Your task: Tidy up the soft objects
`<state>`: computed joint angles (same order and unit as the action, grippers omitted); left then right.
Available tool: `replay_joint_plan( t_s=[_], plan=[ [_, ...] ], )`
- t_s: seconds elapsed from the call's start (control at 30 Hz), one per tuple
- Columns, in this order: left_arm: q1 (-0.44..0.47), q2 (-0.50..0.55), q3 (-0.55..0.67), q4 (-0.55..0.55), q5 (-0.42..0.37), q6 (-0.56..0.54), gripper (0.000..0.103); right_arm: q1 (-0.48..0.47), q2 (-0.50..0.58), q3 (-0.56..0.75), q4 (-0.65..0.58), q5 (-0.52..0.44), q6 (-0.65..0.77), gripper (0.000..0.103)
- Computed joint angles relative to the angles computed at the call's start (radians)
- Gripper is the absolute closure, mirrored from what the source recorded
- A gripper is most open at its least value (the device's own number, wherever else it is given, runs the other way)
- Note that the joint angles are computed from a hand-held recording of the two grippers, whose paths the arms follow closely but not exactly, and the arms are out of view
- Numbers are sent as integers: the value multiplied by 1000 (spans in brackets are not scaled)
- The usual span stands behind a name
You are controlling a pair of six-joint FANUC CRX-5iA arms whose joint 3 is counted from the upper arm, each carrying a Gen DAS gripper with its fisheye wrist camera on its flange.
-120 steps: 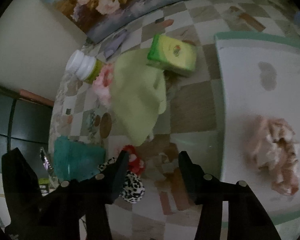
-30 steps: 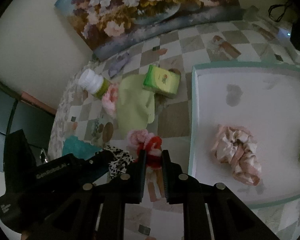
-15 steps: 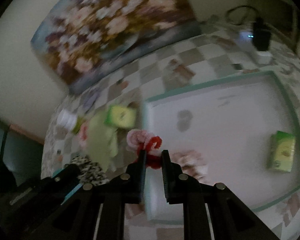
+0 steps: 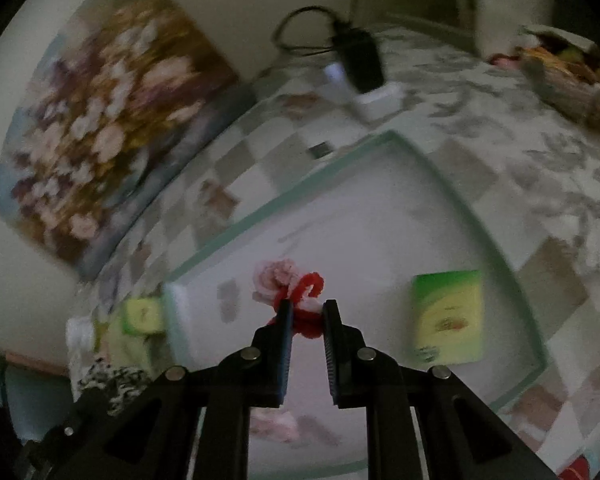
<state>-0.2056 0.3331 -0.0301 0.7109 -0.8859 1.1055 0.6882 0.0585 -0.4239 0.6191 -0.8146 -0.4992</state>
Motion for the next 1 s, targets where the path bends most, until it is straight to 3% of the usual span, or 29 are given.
replay_joint_plan(
  t_s=[0.6,0.83,0.9,1.0],
  plan=[
    [-102,132,120,-42,19,-39,76,-43,14,-39,-11,-80,-25,87],
    [-127,184,169,-81,-14,-26,76,-50,18,-39,-11,-102,-18,87],
    [-128,194,180,-91,-33,-25,74,-51,23,-34,-18,-106,-10,87],
    [-129,201,195,-104,-60,-16,62,-49,30,-26,-23,-113,3,85]
  ],
)
